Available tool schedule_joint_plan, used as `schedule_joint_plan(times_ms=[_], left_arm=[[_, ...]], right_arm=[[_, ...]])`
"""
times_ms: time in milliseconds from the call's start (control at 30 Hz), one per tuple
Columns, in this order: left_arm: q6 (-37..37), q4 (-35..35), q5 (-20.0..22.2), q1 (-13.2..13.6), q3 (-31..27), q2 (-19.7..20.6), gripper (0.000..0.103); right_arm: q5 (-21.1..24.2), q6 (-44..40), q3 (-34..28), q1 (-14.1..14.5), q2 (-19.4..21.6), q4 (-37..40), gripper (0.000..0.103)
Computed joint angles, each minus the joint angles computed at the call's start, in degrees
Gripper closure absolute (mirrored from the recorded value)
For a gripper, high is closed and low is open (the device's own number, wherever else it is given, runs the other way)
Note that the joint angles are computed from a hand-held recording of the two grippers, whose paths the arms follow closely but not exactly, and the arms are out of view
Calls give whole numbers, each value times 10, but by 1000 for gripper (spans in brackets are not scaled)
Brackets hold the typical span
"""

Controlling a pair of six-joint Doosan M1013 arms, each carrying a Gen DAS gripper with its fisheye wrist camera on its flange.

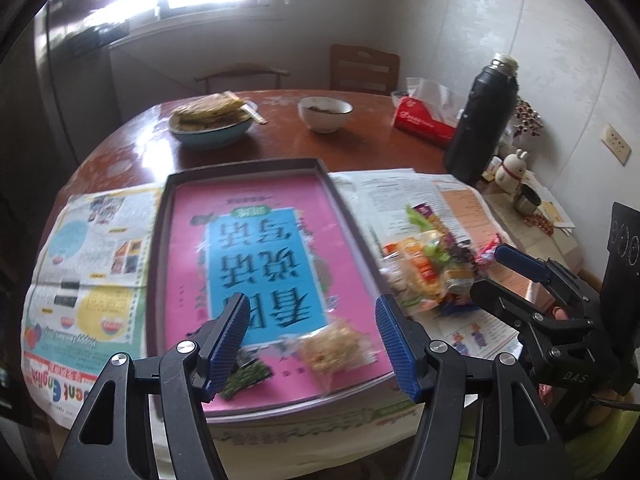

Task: Organize snacks
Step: 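Move both open grippers back from the tray to the snack pile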

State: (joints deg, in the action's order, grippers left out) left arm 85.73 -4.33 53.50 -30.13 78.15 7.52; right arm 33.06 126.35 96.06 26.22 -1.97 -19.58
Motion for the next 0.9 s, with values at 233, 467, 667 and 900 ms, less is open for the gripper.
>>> schedule_joint_plan(times_ms=[233,467,667,900], left_arm=[[21,-22,-2,-16,-25,13,36],[44,-32,3,-35,-45,27,36],[50,-39,13,-43,-62,41,36],[56,-40,27,-51,-78,60,36]], right_arm=[[4,46,16,-7,-25,-57,19],[14,104,27,-19,-42,-100,19],[21,147,37,-28,-55,-134,19],[31,165,46,-42,-64,-137,18]])
